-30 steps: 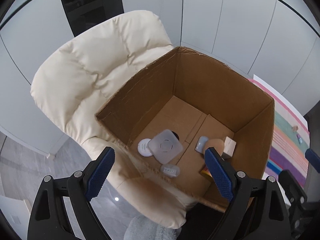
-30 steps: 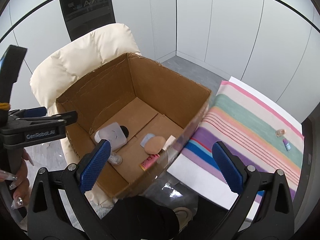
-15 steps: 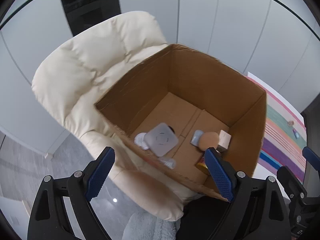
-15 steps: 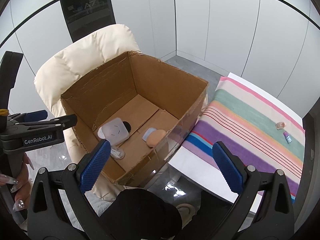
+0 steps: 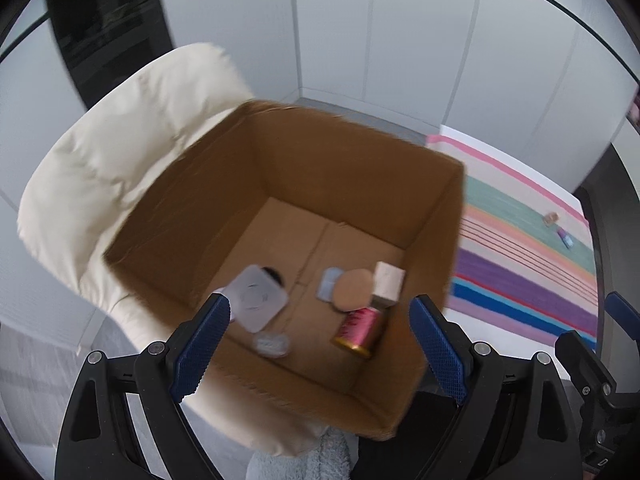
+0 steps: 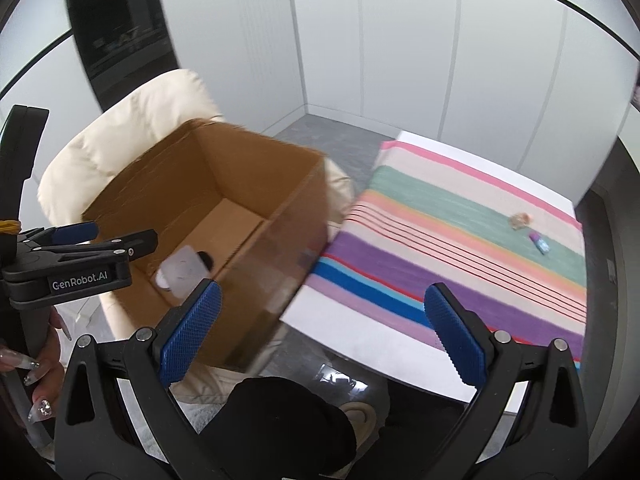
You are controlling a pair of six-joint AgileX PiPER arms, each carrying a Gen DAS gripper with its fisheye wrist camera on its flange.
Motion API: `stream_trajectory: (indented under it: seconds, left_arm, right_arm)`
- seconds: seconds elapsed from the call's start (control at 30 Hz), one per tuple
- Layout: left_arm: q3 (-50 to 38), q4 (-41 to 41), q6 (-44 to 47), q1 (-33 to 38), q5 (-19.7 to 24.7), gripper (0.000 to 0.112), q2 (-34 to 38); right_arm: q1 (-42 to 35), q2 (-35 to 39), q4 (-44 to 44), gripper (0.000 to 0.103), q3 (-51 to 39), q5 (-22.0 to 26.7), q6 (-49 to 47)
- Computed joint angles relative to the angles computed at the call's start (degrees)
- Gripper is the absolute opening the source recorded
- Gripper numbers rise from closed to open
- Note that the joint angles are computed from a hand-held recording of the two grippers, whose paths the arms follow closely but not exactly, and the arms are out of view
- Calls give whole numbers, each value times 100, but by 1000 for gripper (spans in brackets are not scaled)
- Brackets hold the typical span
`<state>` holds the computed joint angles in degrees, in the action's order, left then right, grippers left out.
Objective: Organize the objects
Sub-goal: 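Move both tools back over the striped cloth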
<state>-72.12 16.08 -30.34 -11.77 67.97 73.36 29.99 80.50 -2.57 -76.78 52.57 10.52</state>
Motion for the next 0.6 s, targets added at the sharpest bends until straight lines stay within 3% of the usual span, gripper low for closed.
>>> stream_trajectory:
  seconds: [0.3, 0.6]
  left_arm:
    - [-717, 207, -361, -1139, 37, 92, 815]
    - [-1694, 69, -363, -1800, 128, 92, 1748]
  right_arm:
    - [-1195, -313, 374, 103, 323, 37, -578]
    - [-2708, -532, 1037, 103, 621, 39, -1408]
